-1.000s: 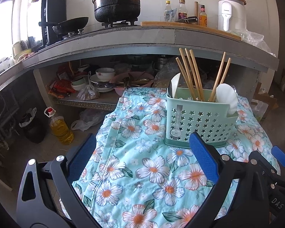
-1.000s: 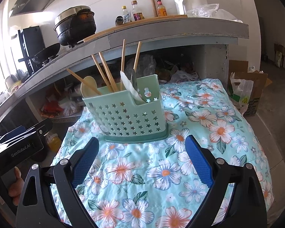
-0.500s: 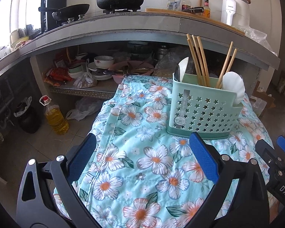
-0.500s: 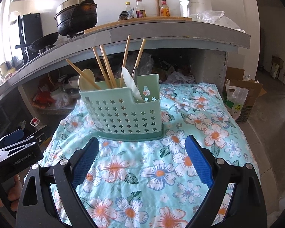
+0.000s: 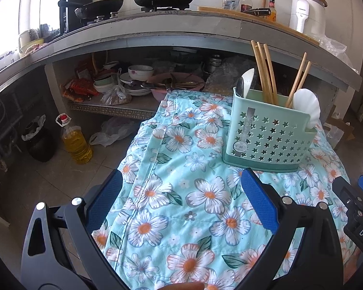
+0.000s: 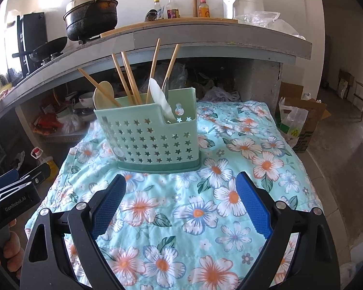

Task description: Organize utensils

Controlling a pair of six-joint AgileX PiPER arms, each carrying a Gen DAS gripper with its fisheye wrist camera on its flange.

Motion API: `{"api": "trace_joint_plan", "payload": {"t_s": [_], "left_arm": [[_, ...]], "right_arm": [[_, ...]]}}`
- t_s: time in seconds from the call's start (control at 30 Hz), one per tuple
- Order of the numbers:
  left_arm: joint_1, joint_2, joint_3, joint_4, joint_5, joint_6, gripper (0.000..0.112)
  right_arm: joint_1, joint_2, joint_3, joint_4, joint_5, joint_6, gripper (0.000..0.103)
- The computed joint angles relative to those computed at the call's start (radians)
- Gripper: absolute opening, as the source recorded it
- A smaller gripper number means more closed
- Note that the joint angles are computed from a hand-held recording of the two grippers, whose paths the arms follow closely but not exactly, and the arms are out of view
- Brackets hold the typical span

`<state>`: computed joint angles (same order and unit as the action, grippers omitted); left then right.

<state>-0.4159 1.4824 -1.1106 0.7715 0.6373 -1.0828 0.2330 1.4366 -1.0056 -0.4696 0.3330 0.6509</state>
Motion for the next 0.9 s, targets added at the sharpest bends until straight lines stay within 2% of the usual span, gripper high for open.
{"api": "trace_joint_plan", "payload": {"t_s": [0.23,0.9], "left_arm": [[-0.013,0.016,-0.024,-0.019,0.023,0.008,0.095],[-0.048,0.021,-0.044,-0.109,0.048,0.104,0.095]], "right_arm": [[-0.030,0.006,0.002,0.107,0.001,-0.131,0.090],[-0.092,-0.021,0.024,0.143,0.010,-0.195,0.090]]}}
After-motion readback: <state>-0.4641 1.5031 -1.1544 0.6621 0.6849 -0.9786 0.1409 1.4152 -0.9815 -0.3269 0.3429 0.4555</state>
